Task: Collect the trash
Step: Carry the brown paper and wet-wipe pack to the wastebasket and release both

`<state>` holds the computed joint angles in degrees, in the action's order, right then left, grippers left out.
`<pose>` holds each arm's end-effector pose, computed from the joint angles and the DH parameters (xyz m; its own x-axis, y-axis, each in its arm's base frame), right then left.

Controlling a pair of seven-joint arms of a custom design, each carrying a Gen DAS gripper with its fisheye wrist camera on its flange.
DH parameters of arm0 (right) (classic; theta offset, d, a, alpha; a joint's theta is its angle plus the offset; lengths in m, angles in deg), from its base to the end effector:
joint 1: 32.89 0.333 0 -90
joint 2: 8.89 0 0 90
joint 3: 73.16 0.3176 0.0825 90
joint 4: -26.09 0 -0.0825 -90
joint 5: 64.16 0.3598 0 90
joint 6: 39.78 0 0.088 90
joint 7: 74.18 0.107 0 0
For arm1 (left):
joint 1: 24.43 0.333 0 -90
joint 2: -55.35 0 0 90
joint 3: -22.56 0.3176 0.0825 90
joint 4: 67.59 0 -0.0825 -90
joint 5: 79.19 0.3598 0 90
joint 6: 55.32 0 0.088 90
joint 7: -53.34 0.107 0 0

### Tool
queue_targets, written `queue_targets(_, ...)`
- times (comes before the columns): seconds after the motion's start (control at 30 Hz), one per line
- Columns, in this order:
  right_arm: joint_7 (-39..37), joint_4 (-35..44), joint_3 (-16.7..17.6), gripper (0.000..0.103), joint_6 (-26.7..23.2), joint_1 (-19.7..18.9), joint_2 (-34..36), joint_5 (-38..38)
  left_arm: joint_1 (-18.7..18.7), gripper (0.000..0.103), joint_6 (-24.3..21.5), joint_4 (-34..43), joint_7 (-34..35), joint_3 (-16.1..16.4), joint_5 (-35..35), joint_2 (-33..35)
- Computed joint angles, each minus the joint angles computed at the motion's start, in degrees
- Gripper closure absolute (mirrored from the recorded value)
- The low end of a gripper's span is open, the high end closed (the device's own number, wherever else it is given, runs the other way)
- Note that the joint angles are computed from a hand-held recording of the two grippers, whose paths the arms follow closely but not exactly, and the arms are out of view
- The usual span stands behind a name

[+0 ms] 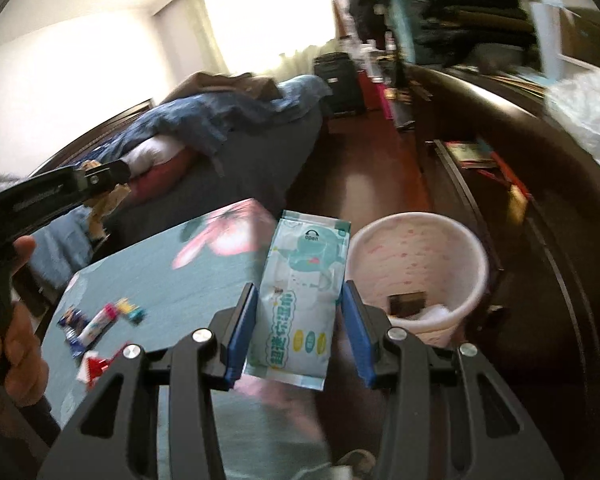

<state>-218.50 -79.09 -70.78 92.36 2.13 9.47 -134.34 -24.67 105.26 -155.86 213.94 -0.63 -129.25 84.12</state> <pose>0.5167 0.3683 0.3969 -0.5333 -0.7972 -0.2829 -0.3865 0.5271 -0.7568 0.6844 -0.1934 0.4648 -0.7136 -0.7003 0.0186 -0.3851 0.3699 -0.8455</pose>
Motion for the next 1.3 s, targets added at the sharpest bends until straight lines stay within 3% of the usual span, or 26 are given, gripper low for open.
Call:
queue_targets(0.2,6.75,-8.63,-0.36,0.060,-0.69,-2.50,-4.48,-0.66,-3.61,0.076,-1.75,1.15,-0.44,-1.09,2.19,2.15)
queue_targets(0.43,12.77,-15.19,0.04,0.060,0.50,-6.76,-6.93,-2.96,-9.88,0.076,-0.95,7.42,-6.27,-0.16,9.35,8.60)
queue_targets(0.8,14.28,-14.65,-1.54,0.059,4.76,-10.80,-2.96,-6.51,-18.05,0.073,-3.31,23.45,-20.52,2.83,23.67,20.60)
queue_targets(0.9,14.89,-14.15,-2.44,0.059,6.43,-11.55,-1.63,-7.72,-19.31,0.062,-5.07,27.84,-23.66,3.48,26.49,23.51)
queue_targets(0.97,14.84,-13.51,-2.89,0.058,6.79,-11.79,-0.61,-8.07,-19.80,0.045,-5.11,29.87,-24.91,3.50,27.81,25.04)
queue_targets(1.03,14.25,-12.90,-3.22,0.056,6.65,-11.82,0.15,-7.93,-19.47,0.040,-4.62,30.28,-25.07,2.75,28.25,25.50)
queue_targets(1.07,14.52,-12.71,-3.39,0.055,6.28,-11.60,0.38,-8.27,-19.21,0.031,-4.53,30.48,-25.01,2.22,28.22,25.64)
queue_targets(1.1,14.86,-12.37,-3.63,0.047,6.49,-11.62,0.88,-8.84,-18.86,0.027,-4.44,30.77,-24.84,1.60,28.01,25.81)
queue_targets(1.17,16.68,-12.59,-4.03,0.039,7.48,-11.67,1.09,-10.08,-17.94,0.021,-3.99,30.29,-24.73,0.62,27.19,25.30)
queue_targets(1.3,17.27,-12.72,-3.73,0.034,6.07,-11.13,0.97,-9.75,-14.69,0.012,-2.84,26.85,-21.77,-2.35,24.10,22.58)
